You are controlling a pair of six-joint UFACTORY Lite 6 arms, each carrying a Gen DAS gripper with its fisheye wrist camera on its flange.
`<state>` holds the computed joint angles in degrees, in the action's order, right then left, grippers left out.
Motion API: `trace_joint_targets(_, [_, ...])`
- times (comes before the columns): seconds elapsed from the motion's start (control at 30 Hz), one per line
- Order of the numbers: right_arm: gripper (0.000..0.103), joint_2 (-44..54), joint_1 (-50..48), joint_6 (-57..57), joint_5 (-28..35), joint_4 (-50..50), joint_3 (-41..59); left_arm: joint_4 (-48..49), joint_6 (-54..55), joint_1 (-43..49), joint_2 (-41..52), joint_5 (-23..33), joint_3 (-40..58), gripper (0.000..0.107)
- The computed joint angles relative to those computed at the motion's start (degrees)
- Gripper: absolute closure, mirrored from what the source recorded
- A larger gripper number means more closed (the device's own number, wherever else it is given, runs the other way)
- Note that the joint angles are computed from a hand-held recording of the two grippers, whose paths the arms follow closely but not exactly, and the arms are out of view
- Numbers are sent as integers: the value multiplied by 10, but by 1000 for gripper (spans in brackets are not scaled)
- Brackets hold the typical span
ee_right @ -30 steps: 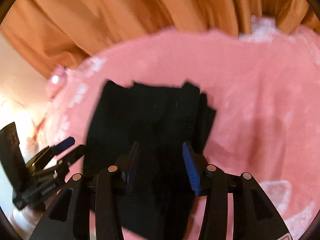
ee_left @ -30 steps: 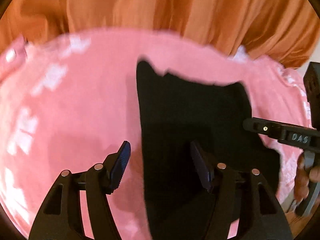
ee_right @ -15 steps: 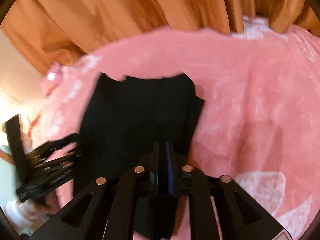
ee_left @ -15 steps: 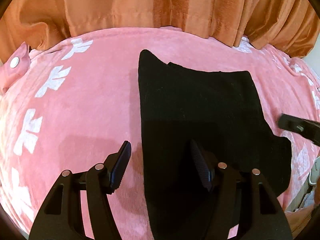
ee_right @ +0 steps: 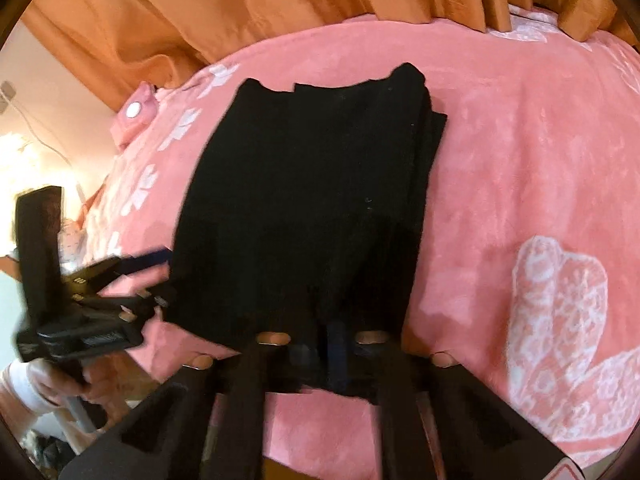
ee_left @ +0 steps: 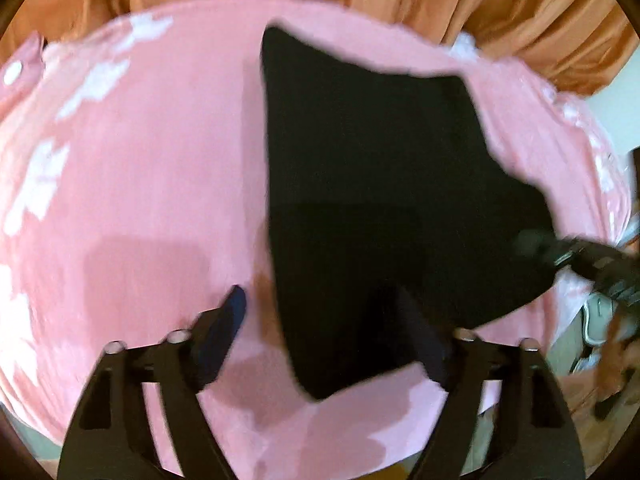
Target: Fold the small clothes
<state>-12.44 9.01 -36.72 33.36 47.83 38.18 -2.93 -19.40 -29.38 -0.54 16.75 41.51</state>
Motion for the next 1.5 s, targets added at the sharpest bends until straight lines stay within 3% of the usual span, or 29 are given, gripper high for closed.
trace_joint_targets(0.1, [101, -5, 5, 50, -4, -71, -23, 37, -6, -1, -26, -19, -36, 48])
trace_joint_targets(0.17, [102, 42, 2, 25, -18, -50, -29, 55, -19, -5, -28, -25, -42, 48])
trace_joint_targets(0.3, [98, 10, -2, 76, 4, -87, 14, 173, -153, -33, -43, 7, -15, 51])
trace_joint_targets(0.4, [83, -16, -16, 91, -7, -85, 48, 281, -261, -44, -51, 14, 24, 44])
trace_joint_targets(0.47, [62, 16, -14, 118, -32, -101, 87, 347, -319, -42, -21, 18, 63, 39])
trace_joint_targets(0.6, [62, 162, 3, 134, -65, -84, 171, 362, -344, -24, 95, 13, 153, 39])
trace_joint_targets(0.63, [68, 192, 9, 126, -69, -66, 186, 365, -351, -21, 131, 14, 180, 39])
trace_joint_targets(0.67, [96, 223, 8, 94, -63, -31, 205, 360, -343, -15, 147, 17, 194, 39])
trace_joint_targets(0.7, [99, 237, 8, 62, -64, 10, 215, 373, -358, -15, 167, 21, 211, 38])
trace_joint_targets(0.77, [101, 212, 3, 41, -72, 42, 203, 417, -408, -24, 190, 29, 230, 37])
trace_joint_targets(0.87, [102, 225, 0, 89, -97, -32, 209, 421, -410, -29, 191, 30, 233, 37])
trace_joint_targets(0.93, [102, 256, -7, 69, -86, -19, 205, 416, -401, -28, 196, 35, 240, 37])
trace_joint_targets(1.1, [90, 150, 17, 116, -79, -76, 160, 397, -382, -32, 180, 44, 230, 39])
trace_joint_targets(1.17, [73, 95, 10, 109, -70, -67, 123, 403, -386, -41, 166, 51, 218, 38])
trace_joint_targets(1.23, [64, 55, 0, 122, -60, -87, 88, 414, -398, -51, 150, 58, 201, 37])
trace_joint_targets(1.33, [64, 33, 8, 148, -60, -123, 56, 422, -410, -62, 130, 65, 181, 37])
trace_joint_targets(1.5, [64, 34, 18, 105, -61, -84, 32, 451, -442, -72, 111, 68, 156, 36])
